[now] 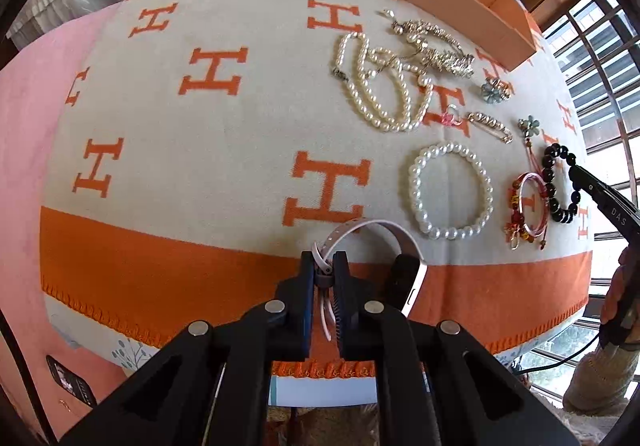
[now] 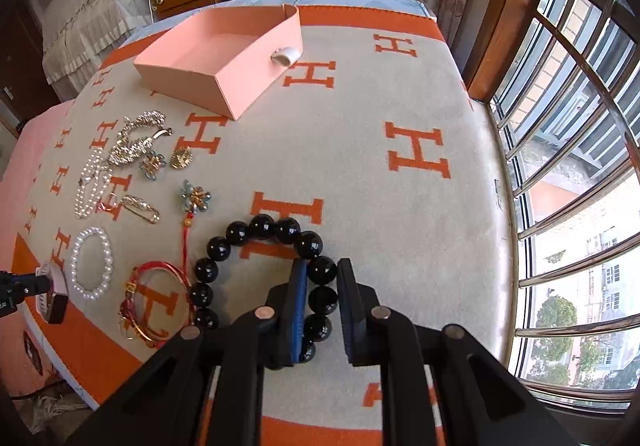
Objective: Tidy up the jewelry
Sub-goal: 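Grasp the white-strap watch with the left tool while the right tool grasps the black bead bracelet, then lower the watch into the pink box with the left tool while the right tool drops the bead bracelet in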
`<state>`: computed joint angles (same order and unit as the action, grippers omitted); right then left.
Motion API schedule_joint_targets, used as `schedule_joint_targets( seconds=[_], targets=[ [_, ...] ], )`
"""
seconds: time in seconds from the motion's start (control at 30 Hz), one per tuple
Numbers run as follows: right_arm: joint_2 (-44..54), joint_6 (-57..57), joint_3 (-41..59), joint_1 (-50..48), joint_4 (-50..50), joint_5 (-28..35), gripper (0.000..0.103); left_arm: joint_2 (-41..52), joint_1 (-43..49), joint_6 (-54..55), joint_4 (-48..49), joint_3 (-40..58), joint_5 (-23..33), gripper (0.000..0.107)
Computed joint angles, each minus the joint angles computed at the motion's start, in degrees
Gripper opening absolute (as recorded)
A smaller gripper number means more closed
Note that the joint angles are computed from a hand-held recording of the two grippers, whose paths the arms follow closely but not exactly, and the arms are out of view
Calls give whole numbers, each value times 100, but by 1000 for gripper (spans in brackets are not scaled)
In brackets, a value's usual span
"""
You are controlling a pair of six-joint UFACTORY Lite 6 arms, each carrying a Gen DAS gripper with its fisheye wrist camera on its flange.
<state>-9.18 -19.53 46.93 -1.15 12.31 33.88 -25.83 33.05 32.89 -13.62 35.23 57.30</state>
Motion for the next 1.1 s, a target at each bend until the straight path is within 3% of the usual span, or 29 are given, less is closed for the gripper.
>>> schedule_joint_targets(
  seconds=[0.2, 0.33, 0.57, 0.73, 0.9, 1.1],
  targets=[
    [-434, -643, 884, -5, 1055, 650, 15, 304, -517, -312, -163, 1347, 214, 6],
    [-88, -61, 1898, 504, 896, 538, 15, 980, -1400, -1024, -31, 2484, -343, 6],
    [1791, 820, 4005, 1205, 898, 162, 15, 3644, -2478, -2043, 80, 5400, -1189, 6],
    [3314, 1173, 5138, 1419, 1050, 96, 15, 5707, -2816, -2154, -129, 7391, -1214, 6],
    [4355, 1553, 5689, 1444, 780, 176, 15, 7080, -3014, -2112, -66, 8172, -1221, 6],
    [4503, 2341, 5469, 1561, -429, -15, 16, 7392, -3155, -2409, 623, 7866, -1646, 9]
  ],
)
